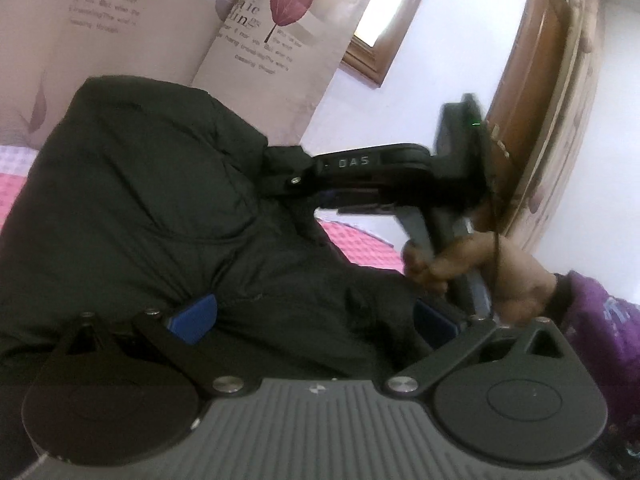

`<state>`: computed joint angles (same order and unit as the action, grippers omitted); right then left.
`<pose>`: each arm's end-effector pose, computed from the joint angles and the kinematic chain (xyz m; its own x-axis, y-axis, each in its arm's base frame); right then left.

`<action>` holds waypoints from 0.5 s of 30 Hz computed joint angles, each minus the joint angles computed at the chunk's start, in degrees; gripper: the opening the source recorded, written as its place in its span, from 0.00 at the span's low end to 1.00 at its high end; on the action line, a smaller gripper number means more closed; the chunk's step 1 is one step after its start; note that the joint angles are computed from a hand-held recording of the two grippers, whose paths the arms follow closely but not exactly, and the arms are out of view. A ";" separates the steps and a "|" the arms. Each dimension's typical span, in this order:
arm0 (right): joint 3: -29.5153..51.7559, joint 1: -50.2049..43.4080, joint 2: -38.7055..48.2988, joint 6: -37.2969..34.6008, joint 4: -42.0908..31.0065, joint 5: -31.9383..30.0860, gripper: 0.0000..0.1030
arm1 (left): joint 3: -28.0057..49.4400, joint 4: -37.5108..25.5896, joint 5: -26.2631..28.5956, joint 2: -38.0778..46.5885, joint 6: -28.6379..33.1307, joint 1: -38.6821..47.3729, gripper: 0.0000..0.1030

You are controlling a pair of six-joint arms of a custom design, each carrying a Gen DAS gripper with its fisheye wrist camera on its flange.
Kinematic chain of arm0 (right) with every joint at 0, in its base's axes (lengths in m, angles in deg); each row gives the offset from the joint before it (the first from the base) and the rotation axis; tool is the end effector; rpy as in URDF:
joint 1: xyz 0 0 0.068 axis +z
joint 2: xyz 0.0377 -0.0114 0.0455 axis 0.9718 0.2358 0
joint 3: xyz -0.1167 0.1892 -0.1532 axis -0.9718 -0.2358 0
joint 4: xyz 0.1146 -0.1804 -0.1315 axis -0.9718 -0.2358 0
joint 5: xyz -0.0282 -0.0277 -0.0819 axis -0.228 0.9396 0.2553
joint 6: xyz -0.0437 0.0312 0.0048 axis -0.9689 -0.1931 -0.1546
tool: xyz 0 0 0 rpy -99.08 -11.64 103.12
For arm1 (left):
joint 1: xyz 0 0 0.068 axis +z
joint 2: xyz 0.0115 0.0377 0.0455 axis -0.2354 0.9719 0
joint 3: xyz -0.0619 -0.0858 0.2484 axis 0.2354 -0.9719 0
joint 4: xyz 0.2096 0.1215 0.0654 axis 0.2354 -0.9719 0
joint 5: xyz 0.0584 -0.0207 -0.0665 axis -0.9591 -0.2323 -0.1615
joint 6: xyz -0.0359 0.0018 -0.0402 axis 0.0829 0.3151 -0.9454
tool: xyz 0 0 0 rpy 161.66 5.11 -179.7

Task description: Fold large clothes

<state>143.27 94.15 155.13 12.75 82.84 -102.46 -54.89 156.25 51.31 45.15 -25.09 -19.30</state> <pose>0.3838 0.1370 0.1115 -0.6677 0.0539 -0.7425 -0.4083 0.8075 0.4257 0.2541 -0.0456 0.0626 -0.5209 -0.1093 -0.8466 0.5045 0.7607 -0.4085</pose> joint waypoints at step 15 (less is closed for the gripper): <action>-23.28 -9.79 -3.84 11.24 27.39 -4.29 0.04 | -0.30 -6.89 3.69 -8.20 -7.78 5.02 1.00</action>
